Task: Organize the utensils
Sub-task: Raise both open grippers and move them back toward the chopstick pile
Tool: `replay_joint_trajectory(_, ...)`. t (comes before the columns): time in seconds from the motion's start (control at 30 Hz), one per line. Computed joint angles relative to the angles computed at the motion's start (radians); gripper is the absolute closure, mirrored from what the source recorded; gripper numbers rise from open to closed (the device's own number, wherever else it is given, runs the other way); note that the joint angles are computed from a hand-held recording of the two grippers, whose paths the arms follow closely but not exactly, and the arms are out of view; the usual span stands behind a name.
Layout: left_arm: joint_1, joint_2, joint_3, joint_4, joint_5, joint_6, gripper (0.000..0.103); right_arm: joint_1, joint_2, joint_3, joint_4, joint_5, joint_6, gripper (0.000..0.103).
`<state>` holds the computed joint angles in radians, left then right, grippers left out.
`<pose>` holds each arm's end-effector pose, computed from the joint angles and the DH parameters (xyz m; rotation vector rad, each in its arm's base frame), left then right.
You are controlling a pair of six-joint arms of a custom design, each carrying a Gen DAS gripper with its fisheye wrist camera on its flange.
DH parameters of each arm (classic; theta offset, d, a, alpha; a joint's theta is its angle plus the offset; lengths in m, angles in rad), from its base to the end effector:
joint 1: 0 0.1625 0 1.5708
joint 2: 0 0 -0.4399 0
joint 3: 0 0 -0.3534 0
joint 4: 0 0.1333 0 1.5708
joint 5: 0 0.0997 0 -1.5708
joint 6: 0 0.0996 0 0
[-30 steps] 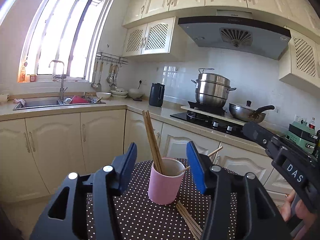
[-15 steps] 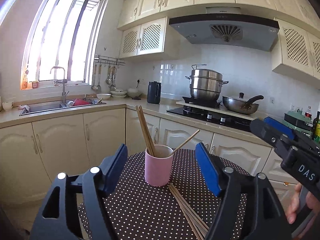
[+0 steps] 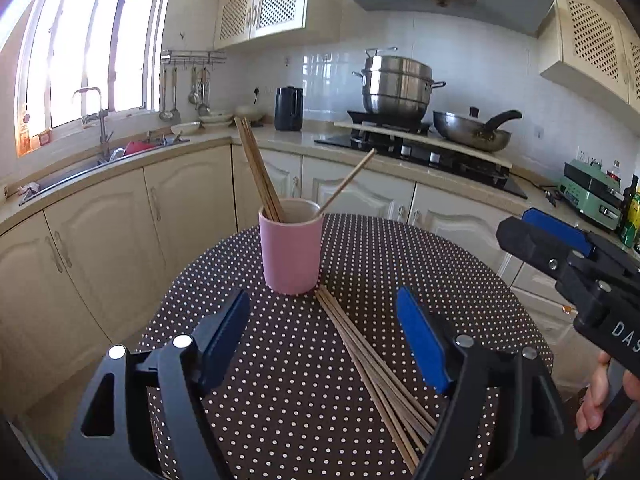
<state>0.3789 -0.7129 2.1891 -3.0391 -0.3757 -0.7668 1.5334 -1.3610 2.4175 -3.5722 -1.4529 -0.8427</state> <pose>-0.3490 -0.3821 0.0611 0.4649 2.1265 -1.2249 0.1298 -0.4092 0.3079 1.0740 -2.3245 1.2477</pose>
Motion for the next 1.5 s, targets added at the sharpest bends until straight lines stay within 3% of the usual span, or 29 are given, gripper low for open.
replay_joint_trajectory(0.17, 0.078, 0.007, -0.050, 0.147, -0.140, -0.052, 0.029, -0.033, 0.011, -0.033, 0.111, -0.062, 0.001, 0.051)
replay_joint_trajectory(0.3, 0.134, 0.015, -0.060, 0.143, -0.225, -0.073, 0.029, -0.055, 0.019, -0.057, 0.189, -0.095, 0.014, 0.051)
replay_joint_trajectory(0.5, 0.189, 0.048, -0.092, 0.112, -0.290, -0.059, 0.029, -0.085, 0.048, -0.078, 0.245, -0.114, 0.012, 0.051)
replay_joint_trajectory(0.7, 0.221, 0.103, -0.151, 0.123, -0.306, -0.023, 0.029, -0.104, 0.080, -0.101, 0.282, -0.129, 0.016, 0.051)
replay_joint_trajectory(0.9, 0.242, 0.135, -0.217, 0.244, -0.278, -0.045, 0.029, -0.116, 0.103, -0.124, 0.315, -0.147, 0.024, 0.051)
replay_joint_trajectory(1.03, 0.254, 0.117, -0.185, 0.206, -0.287, -0.054, 0.029, -0.119, 0.115, -0.136, 0.334, -0.152, 0.027, 0.051)
replay_joint_trajectory(1.23, 0.260, 0.061, -0.152, 0.325, -0.258, -0.143, 0.029, -0.113, 0.128, -0.147, 0.360, -0.156, 0.036, 0.051)
replay_joint_trajectory(1.5, 0.284, 0.025, -0.117, 0.225, -0.295, -0.126, 0.029, -0.078, 0.151, -0.194, 0.444, -0.199, 0.057, 0.051)
